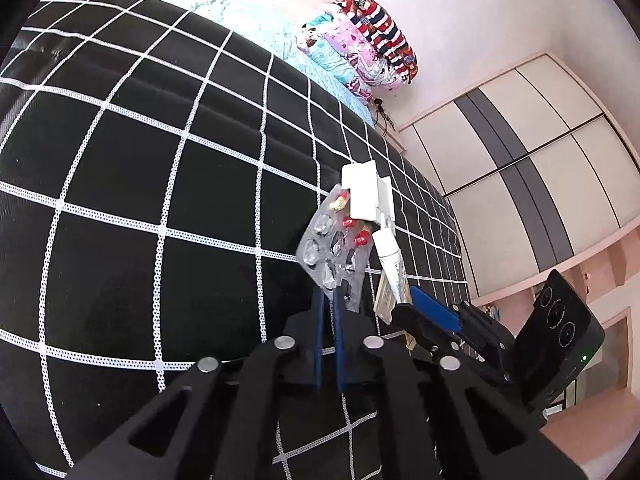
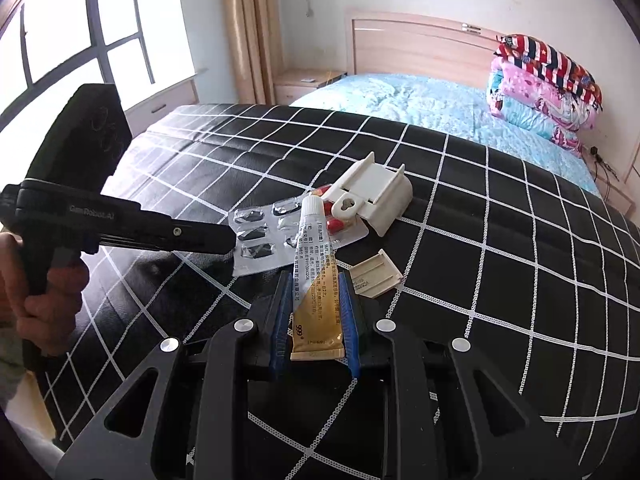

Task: Collect trash

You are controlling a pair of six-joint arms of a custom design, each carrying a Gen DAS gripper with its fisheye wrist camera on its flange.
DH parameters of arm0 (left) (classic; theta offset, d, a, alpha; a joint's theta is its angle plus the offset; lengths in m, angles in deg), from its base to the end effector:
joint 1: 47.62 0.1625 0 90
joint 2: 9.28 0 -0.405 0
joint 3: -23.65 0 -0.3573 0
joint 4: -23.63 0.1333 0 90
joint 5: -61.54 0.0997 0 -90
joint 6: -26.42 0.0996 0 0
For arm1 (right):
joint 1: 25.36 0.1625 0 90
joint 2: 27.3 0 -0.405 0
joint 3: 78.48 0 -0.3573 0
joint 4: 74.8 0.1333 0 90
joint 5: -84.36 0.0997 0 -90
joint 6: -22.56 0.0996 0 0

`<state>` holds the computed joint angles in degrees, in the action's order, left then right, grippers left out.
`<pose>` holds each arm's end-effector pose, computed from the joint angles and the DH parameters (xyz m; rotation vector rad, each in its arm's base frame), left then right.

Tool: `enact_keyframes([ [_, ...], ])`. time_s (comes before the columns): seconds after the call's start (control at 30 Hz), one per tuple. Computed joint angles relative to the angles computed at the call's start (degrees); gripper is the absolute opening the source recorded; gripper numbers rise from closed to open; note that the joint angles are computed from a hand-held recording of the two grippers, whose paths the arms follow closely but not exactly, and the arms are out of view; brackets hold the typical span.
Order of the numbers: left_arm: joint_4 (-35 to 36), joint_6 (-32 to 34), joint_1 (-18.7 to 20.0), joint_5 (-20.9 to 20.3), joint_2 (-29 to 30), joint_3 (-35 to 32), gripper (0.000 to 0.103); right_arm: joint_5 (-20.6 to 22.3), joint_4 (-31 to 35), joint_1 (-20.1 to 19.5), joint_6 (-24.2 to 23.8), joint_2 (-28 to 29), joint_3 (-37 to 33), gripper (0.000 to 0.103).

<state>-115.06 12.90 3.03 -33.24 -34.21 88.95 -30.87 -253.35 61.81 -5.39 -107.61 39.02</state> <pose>-0.3805 -0.6612 0.0180 -0.6792 -2.9213 0.1396 0.0668 -0.4893 0.3674 0.2622 -2.3310 0.9427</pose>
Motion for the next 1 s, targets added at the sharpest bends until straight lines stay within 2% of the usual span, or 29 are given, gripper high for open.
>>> enact_keyframes([
  [0.37,-2.7,1.7,-1.3,1.3,-2.9,3.9,0.000,-0.9,-2.0,1.1,0.5,-1.6,2.1,0.024],
  [1.0,-8.4,5.0,-5.0,8.0,-13.5,18.8,0.000,-4.8,-4.7,5.8,1.6,-5.3,6.7,0.024],
])
